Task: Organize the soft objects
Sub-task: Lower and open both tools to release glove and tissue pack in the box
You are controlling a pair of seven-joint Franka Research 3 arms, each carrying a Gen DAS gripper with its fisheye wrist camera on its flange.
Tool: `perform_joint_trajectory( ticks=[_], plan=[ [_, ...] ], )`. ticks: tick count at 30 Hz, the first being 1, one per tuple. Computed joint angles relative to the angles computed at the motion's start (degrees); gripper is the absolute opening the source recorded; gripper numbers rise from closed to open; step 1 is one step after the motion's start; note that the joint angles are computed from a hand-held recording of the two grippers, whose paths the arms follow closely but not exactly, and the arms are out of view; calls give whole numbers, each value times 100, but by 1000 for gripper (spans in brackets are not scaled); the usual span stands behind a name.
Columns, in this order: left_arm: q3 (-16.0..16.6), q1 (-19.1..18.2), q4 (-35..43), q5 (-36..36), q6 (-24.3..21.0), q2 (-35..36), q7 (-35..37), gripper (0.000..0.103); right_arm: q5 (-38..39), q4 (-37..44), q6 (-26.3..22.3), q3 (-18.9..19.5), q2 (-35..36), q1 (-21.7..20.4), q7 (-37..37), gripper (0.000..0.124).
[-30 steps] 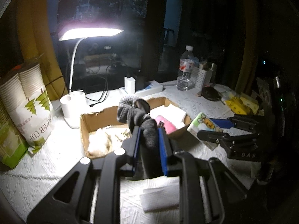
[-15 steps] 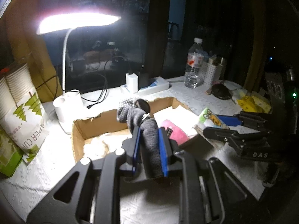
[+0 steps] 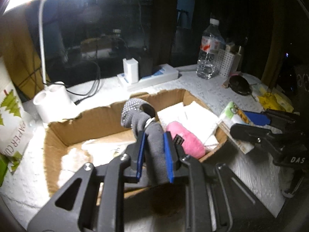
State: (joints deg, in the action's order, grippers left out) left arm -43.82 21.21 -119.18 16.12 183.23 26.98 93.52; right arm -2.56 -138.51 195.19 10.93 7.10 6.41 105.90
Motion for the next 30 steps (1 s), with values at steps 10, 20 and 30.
perform_joint_trajectory(
  ticks=[10,20,30],
  plan=[
    [-298,205,126,-391,-205,203,363,31,1036,89,-95,-529,13,692,-759,48],
    [-721,1110,-360,-50,305,-95,-91,32,2444,695,-292,-1220,308,1793,-2094,48],
    [-738,1524,-388,601,428,-29,-746,32,3014,1507,-597,-2330,938,2872,-2344,48]
  ],
)
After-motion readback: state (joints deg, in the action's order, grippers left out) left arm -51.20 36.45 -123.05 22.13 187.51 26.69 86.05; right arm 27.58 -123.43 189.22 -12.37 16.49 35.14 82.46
